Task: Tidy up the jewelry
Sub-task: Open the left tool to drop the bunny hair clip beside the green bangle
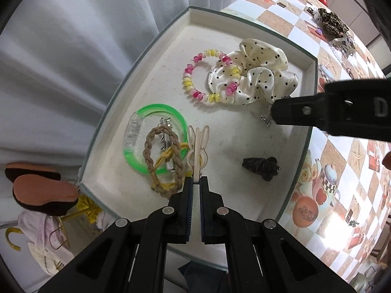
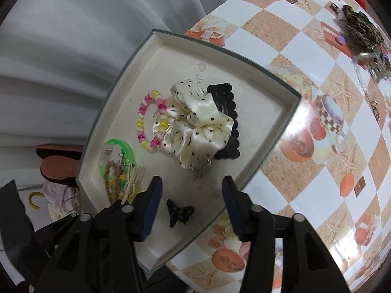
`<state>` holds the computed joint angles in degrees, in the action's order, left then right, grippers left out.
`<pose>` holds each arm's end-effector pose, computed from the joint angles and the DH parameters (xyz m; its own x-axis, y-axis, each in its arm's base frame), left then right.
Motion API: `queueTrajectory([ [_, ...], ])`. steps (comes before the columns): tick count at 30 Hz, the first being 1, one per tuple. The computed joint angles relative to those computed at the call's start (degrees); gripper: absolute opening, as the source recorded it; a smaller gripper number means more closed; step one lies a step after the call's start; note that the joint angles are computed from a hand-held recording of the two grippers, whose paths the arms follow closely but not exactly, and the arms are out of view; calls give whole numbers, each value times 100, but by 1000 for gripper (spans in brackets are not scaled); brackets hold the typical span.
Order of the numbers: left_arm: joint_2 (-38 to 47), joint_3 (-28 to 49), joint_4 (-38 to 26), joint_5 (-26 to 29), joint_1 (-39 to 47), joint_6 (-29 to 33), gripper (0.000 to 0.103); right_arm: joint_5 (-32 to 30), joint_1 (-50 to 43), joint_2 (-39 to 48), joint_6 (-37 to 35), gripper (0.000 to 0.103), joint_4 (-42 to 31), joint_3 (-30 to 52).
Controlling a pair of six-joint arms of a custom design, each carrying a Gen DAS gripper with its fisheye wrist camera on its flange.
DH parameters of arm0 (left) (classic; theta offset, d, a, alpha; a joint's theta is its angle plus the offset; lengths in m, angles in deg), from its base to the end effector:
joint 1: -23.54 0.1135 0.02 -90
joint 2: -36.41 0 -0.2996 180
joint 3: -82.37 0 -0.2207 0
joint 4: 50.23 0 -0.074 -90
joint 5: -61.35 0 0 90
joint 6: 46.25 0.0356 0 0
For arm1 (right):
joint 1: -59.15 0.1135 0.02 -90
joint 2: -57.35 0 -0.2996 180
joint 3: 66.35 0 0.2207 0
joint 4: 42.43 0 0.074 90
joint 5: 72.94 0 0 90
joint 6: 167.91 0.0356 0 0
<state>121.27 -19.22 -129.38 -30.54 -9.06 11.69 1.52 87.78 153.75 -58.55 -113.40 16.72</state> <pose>0.1867 -0.1180 0.2778 -0.9966 0.0076 -0.0825 0.0087 0.9999 -0.0129 0.2402 0.1420 0.2526 -0.9848 -0.1737 -0.0053 -0.1680 0.9439 0.2844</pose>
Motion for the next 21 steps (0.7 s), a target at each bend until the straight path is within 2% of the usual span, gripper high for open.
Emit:
queueTrajectory([
  [4,-109,148,-268,-20,-65,-128,9,-21,-110,-317,-101,59,-399,47],
  [13,-473,244,-680,46,-258,-350,9,132,-136,-862,1,60,-709,-242],
  [21,-871,232,-934,2,-349,-482,9,231,-259,-1226,-92,60,-1178,-158],
])
